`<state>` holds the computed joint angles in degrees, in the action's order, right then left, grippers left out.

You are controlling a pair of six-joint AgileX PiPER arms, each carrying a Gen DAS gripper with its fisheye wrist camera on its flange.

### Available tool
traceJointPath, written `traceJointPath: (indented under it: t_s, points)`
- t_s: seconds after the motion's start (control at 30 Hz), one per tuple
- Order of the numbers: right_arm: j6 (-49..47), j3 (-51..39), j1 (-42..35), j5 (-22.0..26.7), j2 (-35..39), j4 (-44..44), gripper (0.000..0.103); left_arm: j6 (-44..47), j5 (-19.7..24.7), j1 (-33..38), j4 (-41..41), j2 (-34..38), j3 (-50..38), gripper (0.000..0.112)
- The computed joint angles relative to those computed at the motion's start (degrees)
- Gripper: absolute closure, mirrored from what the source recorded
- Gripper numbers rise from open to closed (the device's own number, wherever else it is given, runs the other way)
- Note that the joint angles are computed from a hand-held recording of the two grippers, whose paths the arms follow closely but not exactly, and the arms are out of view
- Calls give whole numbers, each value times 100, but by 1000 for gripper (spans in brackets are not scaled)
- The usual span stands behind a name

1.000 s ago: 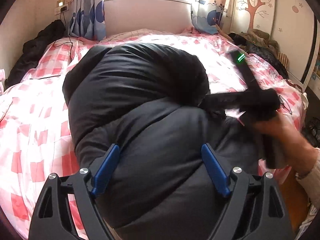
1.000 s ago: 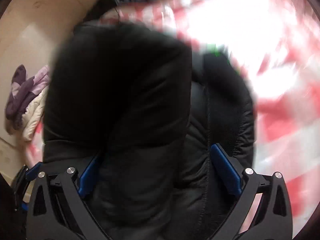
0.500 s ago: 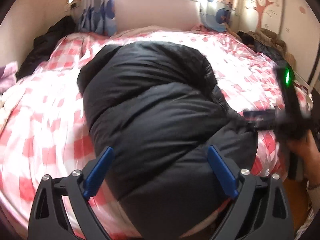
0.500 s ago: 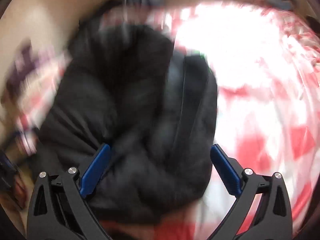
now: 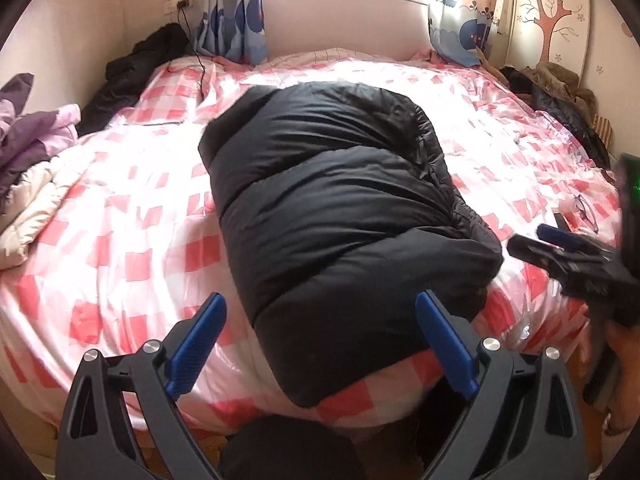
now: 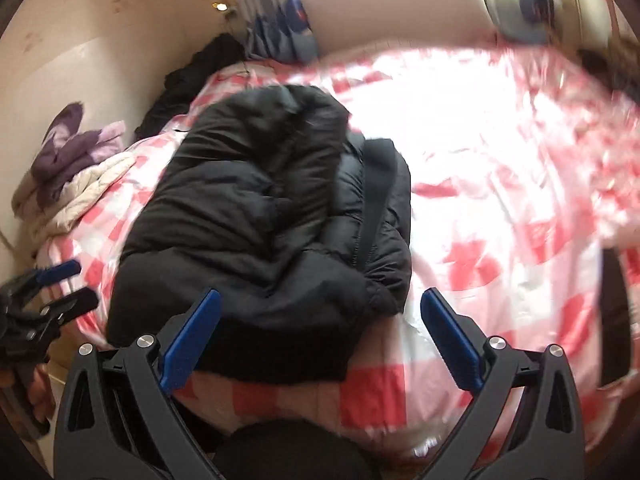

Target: Fold large clothes

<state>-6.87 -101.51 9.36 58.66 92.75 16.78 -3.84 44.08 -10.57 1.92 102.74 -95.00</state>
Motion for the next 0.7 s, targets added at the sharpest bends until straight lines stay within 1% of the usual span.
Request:
traceJointPath:
  t_s: [0.03, 0.07, 0.1, 0.13, 0.17, 0.23, 0.27, 0.3, 0.33, 0.4, 0.43, 0.5, 0.57, 0.6, 0.7]
  points:
    - [301, 156, 374, -113, -136, -396, 7, -107, -18, -54, 55, -77, 70, 21]
    - [412, 233, 519, -23, -343, -654, 7, -188, -31, -94, 83, -146, 134, 21]
    - [563, 492, 715, -97, -554, -880, 7, -304, -24, -143, 153, -203, 178, 21]
    - [717, 546, 845, -142, -554, -1084, 7, -429, -11, -198, 246, -256, 214, 21]
    - [932, 482, 984, -67, -578, -1358, 7, -556, -9, -261, 346, -311, 260, 21]
    - [1375, 429, 1346, -399, -93, -1811, 7, -865, -4, -406, 634, -448, 372, 21]
    - [1531, 385, 1459, -349, -33, -1982, 7, -1015, 15, -481, 785, -517, 417, 21]
    - [1660, 296, 1535, -190, -37, -2111, 7, -1108, 26, -524, 866, -563, 443, 19]
    - [1650, 255, 1497, -260, 186, -2092, 7, -1233, 34, -577, 952, -610, 476, 18]
    - [1813, -210, 1600, 54, 550, -2150, 7, -1493, -24, -611, 1081, -738, 606, 17]
    - [1917, -330, 1671, 213, 623, -2267, 7, -1571, -35, -595, 1054, -789, 654, 17]
    - [2029, -337, 1809, 184, 736, -2470, 7, -1647, 8, -554, 987, -835, 688, 17]
    - [1957, -432, 1867, 302, 827, -2503, 7, -1806, 118, -556, 1091, -835, 686, 17]
    - [1860, -489, 1848, 372, 843, -2346, 7, -1841, 140, -545, 1106, -831, 686, 17]
    - [1398, -507, 1588, 392, 815, -1478, 7, -1976, 298, -517, 1127, -794, 659, 17]
